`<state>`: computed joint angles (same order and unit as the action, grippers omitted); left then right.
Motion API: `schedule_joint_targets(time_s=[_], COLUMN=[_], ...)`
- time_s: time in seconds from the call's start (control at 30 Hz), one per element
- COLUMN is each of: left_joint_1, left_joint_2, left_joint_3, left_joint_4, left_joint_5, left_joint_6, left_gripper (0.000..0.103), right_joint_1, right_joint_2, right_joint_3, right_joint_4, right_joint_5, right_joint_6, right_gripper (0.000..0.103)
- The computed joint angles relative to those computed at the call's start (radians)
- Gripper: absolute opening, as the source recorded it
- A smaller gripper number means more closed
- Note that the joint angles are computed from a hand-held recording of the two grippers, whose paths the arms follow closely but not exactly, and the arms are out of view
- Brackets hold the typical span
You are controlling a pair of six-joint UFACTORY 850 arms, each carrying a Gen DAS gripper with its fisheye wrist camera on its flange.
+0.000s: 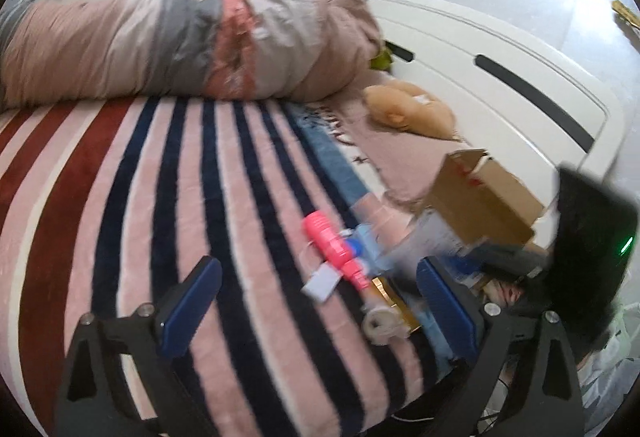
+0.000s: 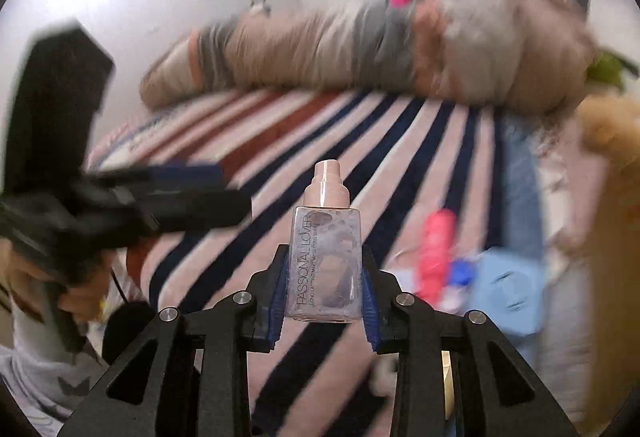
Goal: Organize rigid objects
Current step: 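Carry the foundation bottle into the cardboard box and open the right gripper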
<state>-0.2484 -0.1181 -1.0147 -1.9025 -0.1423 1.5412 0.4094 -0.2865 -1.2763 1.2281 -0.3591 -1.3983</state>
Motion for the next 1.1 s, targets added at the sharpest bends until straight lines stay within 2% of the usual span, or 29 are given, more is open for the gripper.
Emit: schedule_joint_targets(time_s=[0.07, 0.13, 0.2, 0.23, 0.3, 0.37, 0.4, 0.43, 0.47, 0.5, 0.53, 0.63, 0.7, 0.83, 0.87, 0.9, 0.93, 1.0, 1.1], left_joint_1=[-0.017, -0.021, -0.028, -0.039, -0.066, -0.102, -0.115, -0.122, -0.131, -0.14, -0.157, -0.192, -0.209, -0.229, -0.236, -0.241, -0.241, -0.226, -0.196], left_joint_2=[-0.009, -0.024, -0.052, -0.069, -0.109, -0.172, -0.21, -0.233, -0.27, -0.296, -0.33, -0.43, -0.519, -0.665, -0.676, -0.665, -0.653, -0.551, -0.426], left_joint_3=[-0.024, -0.05, -0.104, -0.14, -0.222, -0.331, -0.39, -0.427, -0.48, -0.52, -0.574, -0.731, -0.867, -1.088, -1.11, -1.097, -1.073, -0.92, -0.737], left_joint_4=[0.032, 0.049, 0.073, 0.104, 0.213, 0.377, 0.448, 0.482, 0.519, 0.557, 0.637, 0.842, 0.995, 1.227, 1.302, 1.367, 1.39, 1.366, 1.44], left_joint_5=[-0.02, -0.101, -0.234, -0.264, -0.266, -0.272, -0.296, -0.32, -0.356, -0.377, -0.37, -0.388, -0.438, -0.552, -0.552, -0.533, -0.504, -0.381, -0.235], left_joint_6=[-0.027, -0.043, -0.056, -0.075, -0.155, -0.284, -0.351, -0.384, -0.42, -0.453, -0.522, -0.712, -0.856, -1.079, -1.141, -1.187, -1.201, -1.173, -1.254], left_gripper=[0.098, 0.098, 0.097, 0.097, 0.093, 0.082, 0.073, 0.061, 0.054, 0.039, 0.036, 0.036, 0.036, 0.037, 0.038, 0.045, 0.06, 0.079, 0.081], right_joint_1=[-0.037, -0.077, -0.106, -0.119, -0.156, -0.192, -0.21, -0.221, -0.232, -0.245, -0.262, -0.308, -0.326, -0.336, -0.329, -0.322, -0.315, -0.312, -0.312], right_joint_2=[0.065, 0.108, 0.134, 0.142, 0.154, 0.165, 0.164, 0.158, 0.153, 0.154, 0.158, 0.127, 0.102, 0.047, 0.039, 0.041, 0.043, 0.038, 0.073], right_joint_3=[0.037, 0.055, 0.074, 0.083, 0.098, 0.115, 0.119, 0.12, 0.113, 0.115, 0.124, 0.095, 0.066, -0.002, -0.012, -0.008, -0.007, -0.008, 0.035], right_joint_4=[0.086, 0.063, 0.049, 0.065, 0.147, 0.221, 0.25, 0.272, 0.271, 0.282, 0.294, 0.246, 0.163, -0.075, -0.147, -0.182, -0.226, -0.224, -0.034], right_joint_5=[0.03, 0.003, -0.018, -0.026, -0.087, -0.15, -0.176, -0.179, -0.175, -0.165, -0.158, -0.171, -0.15, -0.127, -0.103, -0.073, -0.048, -0.026, -0.027], right_joint_6=[-0.079, -0.086, -0.112, -0.138, -0.216, -0.269, -0.29, -0.303, -0.292, -0.293, -0.296, -0.204, -0.106, 0.156, 0.226, 0.258, 0.299, 0.301, 0.108], right_gripper=[0.027, 0.027, 0.027, 0.027, 0.027, 0.027, 0.027, 0.027, 0.027, 0.027, 0.027, 0.027, 0.027, 0.027, 0.027, 0.028, 0.03, 0.038, 0.038])
